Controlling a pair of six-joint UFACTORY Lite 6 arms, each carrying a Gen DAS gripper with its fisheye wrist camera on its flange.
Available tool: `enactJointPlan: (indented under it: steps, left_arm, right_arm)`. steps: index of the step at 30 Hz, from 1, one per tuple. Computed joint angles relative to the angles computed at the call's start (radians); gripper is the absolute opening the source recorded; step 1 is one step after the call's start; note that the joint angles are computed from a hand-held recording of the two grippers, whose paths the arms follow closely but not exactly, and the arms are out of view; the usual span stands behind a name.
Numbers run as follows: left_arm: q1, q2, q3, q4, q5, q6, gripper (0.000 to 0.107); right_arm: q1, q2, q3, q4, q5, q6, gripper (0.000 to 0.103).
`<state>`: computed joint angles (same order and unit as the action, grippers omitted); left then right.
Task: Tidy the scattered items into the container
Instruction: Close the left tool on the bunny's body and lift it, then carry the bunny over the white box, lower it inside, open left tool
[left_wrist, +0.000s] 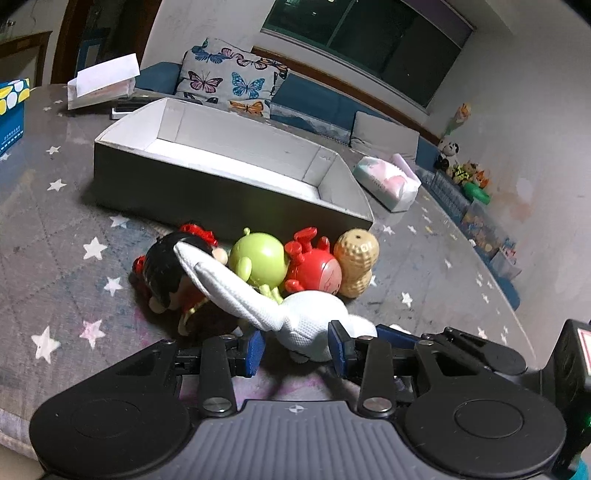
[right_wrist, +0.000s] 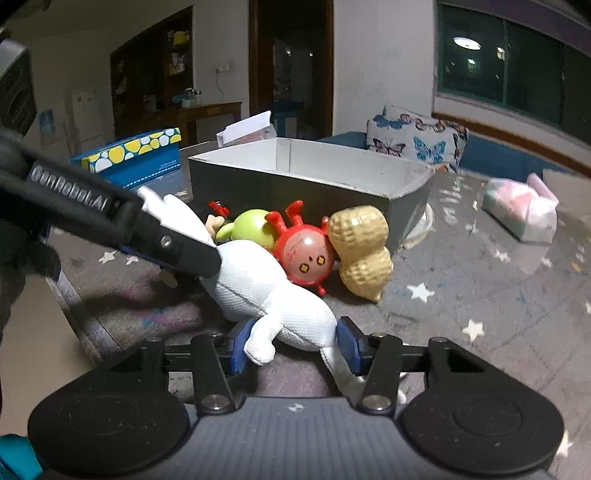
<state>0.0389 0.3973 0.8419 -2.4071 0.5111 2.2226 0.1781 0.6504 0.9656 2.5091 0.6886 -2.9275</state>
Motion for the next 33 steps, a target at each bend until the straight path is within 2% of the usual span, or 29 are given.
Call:
enactJointPlan:
  steps: [3,13,15,19,21,30,33]
  left_arm:
    - [-0.004,0.009,0.023,0.016,-0.021,-0.037,0.039]
    - [0.027,0.09,0.144,0.215,-0.034,-0.357,0.037]
    - [0.029,0.106,0.156,0.199,-0.027,-0.354,0.034]
    - [0.029,0.097,0.149,0.174,-0.025,-0.324,0.028]
    - [0.03,0.086,0.136,0.154,-0.015,-0.29,0.026]
    - [0.049,-0.021,0.054,0.156,0.044,-0.239,0.024]
    - [0.05,-0.067,0.051,0.151,0.054,-0.215,0.024]
  right_arm:
    - [0.01,0.009,0.022,0.003,-0.012,-0.021,0.054]
    - [0.028,0.056,0.097,-0.017,-0.05,-0.045,0.054]
    - [0.031,0.062,0.1,-0.004,-0.05,-0.062,0.051]
    - [0.015,0.059,0.096,-0.02,-0.042,-0.041,0.036]
    - [0.004,0.048,0.083,-0.039,-0.033,-0.025,0.033]
    - [-0.005,-0.077,-0.039,-0.015,0.015,-0.084,0.03]
    - [0.0,-0.119,-0.031,-0.013,0.007,-0.086,0.03]
